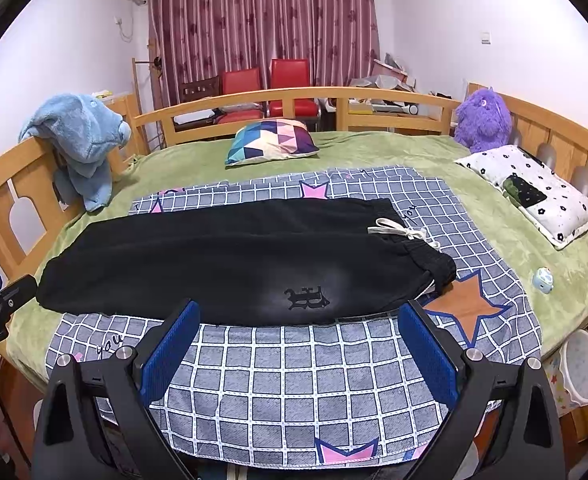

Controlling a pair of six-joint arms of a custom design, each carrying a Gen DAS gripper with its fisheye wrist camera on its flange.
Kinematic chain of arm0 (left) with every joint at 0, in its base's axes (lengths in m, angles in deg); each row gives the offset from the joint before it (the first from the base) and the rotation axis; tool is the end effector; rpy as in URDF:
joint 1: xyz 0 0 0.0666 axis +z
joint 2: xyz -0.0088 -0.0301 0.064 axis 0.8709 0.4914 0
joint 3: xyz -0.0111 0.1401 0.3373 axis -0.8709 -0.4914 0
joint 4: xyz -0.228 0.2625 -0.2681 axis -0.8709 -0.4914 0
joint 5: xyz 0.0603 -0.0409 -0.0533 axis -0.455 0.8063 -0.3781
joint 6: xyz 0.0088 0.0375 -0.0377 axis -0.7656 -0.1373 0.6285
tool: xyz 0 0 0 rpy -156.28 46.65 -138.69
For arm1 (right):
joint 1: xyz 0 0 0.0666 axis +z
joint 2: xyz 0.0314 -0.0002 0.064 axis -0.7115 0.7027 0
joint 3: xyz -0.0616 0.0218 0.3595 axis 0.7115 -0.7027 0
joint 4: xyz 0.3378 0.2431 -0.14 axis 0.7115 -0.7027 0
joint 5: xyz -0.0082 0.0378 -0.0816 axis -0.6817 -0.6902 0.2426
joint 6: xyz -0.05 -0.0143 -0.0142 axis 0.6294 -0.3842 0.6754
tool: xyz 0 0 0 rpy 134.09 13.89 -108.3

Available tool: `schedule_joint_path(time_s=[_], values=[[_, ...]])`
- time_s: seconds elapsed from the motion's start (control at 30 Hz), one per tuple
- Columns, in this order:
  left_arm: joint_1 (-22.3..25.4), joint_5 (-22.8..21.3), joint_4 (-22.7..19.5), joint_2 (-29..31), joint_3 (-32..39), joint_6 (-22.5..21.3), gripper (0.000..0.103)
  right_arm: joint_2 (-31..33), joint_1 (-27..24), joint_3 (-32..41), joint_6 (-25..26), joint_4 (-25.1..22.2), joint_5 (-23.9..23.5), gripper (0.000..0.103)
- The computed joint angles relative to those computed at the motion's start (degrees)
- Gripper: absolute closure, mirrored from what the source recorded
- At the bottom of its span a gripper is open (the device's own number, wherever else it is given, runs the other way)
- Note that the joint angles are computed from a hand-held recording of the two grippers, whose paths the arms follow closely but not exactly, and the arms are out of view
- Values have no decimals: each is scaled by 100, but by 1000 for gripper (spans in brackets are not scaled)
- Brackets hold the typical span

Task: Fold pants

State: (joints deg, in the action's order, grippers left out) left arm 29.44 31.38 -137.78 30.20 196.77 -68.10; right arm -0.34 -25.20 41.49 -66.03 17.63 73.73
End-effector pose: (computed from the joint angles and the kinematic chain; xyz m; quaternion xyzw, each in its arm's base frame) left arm 0.4833 -0.2810 0.5996 0.0774 0.8925 -0.0471 0.4418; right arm 0.4435 0.1446 0.5851 0.1525 0.8872 -0.0505 0.4325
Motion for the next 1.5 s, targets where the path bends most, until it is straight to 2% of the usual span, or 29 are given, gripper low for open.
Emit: schedule_joint_path(time_s=[0.97, 1.17, 1.3, 1.37, 1.5], values=[[-20, 38, -104, 61, 135, -11, 0, 21, -1, -34, -13, 61, -62, 5], [20, 32, -132, 254, 258, -31, 0, 56, -96, -111, -10, 166, -242, 5], [91, -140, -262, 520, 472, -49, 0, 185, -135, -96, 111, 162, -217, 5], [167, -267, -352, 695, 609, -4, 0, 281, -226, -72, 244, 192, -373, 5], [383, -252, -277, 899, 588, 10, 0, 443, -521, -115, 392, 400, -772, 5]])
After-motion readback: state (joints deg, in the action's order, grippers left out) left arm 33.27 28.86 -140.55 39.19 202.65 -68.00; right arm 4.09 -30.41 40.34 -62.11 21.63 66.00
